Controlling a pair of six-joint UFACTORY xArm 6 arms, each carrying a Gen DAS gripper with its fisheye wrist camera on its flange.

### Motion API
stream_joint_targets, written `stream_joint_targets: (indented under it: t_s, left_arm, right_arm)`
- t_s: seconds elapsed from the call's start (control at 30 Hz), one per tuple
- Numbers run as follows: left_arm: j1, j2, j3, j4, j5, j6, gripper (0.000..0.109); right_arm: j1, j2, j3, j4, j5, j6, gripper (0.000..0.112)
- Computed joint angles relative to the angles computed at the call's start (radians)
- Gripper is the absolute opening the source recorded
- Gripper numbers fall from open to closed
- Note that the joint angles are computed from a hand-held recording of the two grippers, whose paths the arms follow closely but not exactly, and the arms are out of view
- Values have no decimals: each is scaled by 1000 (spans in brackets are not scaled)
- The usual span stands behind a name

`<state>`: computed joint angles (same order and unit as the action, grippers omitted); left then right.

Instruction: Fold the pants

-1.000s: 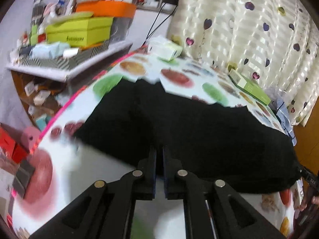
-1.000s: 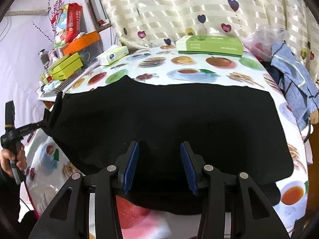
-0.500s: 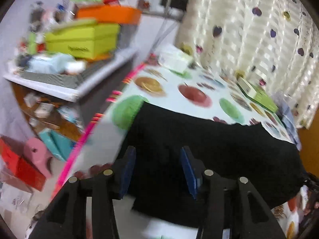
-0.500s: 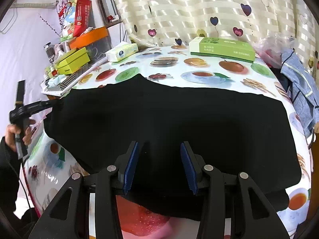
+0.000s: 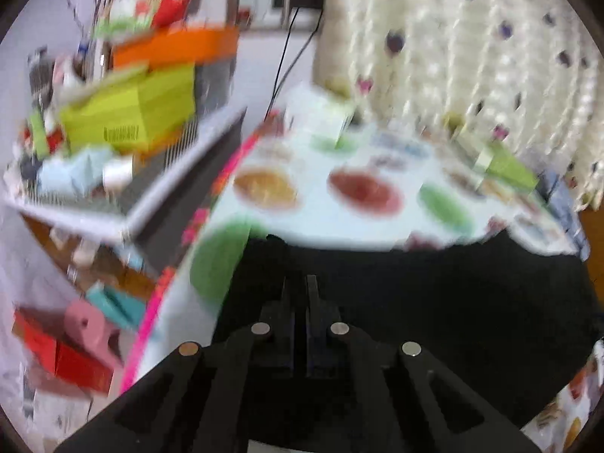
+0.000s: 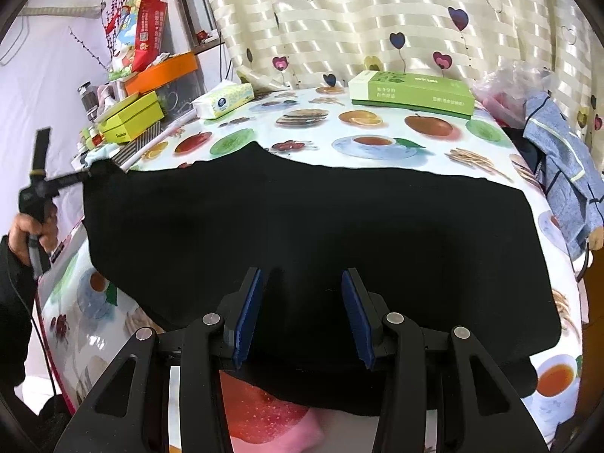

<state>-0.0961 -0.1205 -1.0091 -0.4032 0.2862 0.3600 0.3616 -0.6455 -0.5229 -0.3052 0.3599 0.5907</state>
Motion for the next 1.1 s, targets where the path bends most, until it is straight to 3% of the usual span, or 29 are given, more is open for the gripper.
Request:
stream_joint_targets:
  t_s: [0.13, 0.27, 0.37, 0.5, 0.67, 0.77, 0.93, 1.1]
  left_arm:
    - [10, 44, -61, 51, -13, -33, 5]
    - [30, 168, -155, 181, 113, -129, 6]
    - [31, 165, -134, 164, 100, -112, 10]
    - [56, 123, -144, -86, 149, 20, 17]
    - [83, 0, -25, -126, 30, 27, 34]
    - [88, -82, 71, -176, 25, 115, 34]
    - [51, -128, 167, 11, 39, 66, 34]
    - [-27, -19, 60, 41, 59, 42, 34]
  right_arm:
    - [-21, -20, 23, -7, -19, 33, 45]
    - [-35, -33, 40, -1, 3, 50, 45]
    - [-45, -48, 50, 27, 3, 28, 45]
    - [-38, -46, 41, -10, 13, 51, 45]
    - [-18, -37, 40, -1, 6, 29, 45]
    - [-11, -24, 33, -4, -4, 22, 45]
    - [0, 0, 23, 10, -28, 7, 45]
    - [14, 0, 24, -1, -35, 25, 45]
